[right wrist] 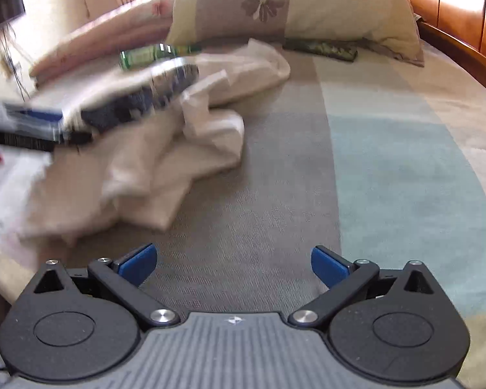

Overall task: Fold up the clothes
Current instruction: 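Lower the T-shirt onto the bed and open both tools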

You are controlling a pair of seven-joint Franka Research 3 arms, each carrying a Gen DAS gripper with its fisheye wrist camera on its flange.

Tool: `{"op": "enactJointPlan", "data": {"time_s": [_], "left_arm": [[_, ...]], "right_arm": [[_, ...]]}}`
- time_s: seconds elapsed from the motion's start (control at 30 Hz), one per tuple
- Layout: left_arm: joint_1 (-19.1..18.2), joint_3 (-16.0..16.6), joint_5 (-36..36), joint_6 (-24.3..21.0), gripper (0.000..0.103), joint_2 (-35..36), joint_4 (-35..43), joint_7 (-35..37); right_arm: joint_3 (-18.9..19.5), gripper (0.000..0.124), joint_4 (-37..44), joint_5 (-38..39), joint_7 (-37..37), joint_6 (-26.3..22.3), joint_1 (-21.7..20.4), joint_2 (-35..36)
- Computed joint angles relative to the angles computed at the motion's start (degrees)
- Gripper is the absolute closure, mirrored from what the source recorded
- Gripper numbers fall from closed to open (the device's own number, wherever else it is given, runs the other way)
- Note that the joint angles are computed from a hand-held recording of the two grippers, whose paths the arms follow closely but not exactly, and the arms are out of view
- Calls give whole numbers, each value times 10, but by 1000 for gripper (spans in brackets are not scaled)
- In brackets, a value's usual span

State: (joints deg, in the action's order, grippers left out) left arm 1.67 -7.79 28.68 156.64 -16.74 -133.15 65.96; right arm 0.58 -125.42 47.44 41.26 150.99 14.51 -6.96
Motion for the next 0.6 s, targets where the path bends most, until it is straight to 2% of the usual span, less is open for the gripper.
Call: {"op": "enactJointPlan", "data": {"time_s": [0.1,0.2,0.27,0.37,0.43,0.5,0.53,0.6], "left_arm": [[-18,12,-25,20,21,-18,-19,33],[-29,20,-58,44,21,-40,-39,43],[-33,24,-77,56,21,-52,-50,46],[-14,7,-61,66,20,-64,-62,36],[14,-18,-21,62,20,-69,-64,17],[16,-19,-9,61,20,-71,-66,12],[7,-10,-18,65,20,-71,-68,17],[-8,5,-36,73,20,-72,-73,28]], "right_arm": [[5,21,35,41,-23,36,8,29],[19,21,91,-40,41,45,6,87],[27,21,122,-64,61,52,6,123],[35,21,161,-117,102,73,10,169],[24,21,164,-195,159,127,27,188],[-16,21,159,-307,256,167,55,193],[-19,21,160,-325,272,171,52,193],[0,21,170,-311,256,156,20,191]]}}
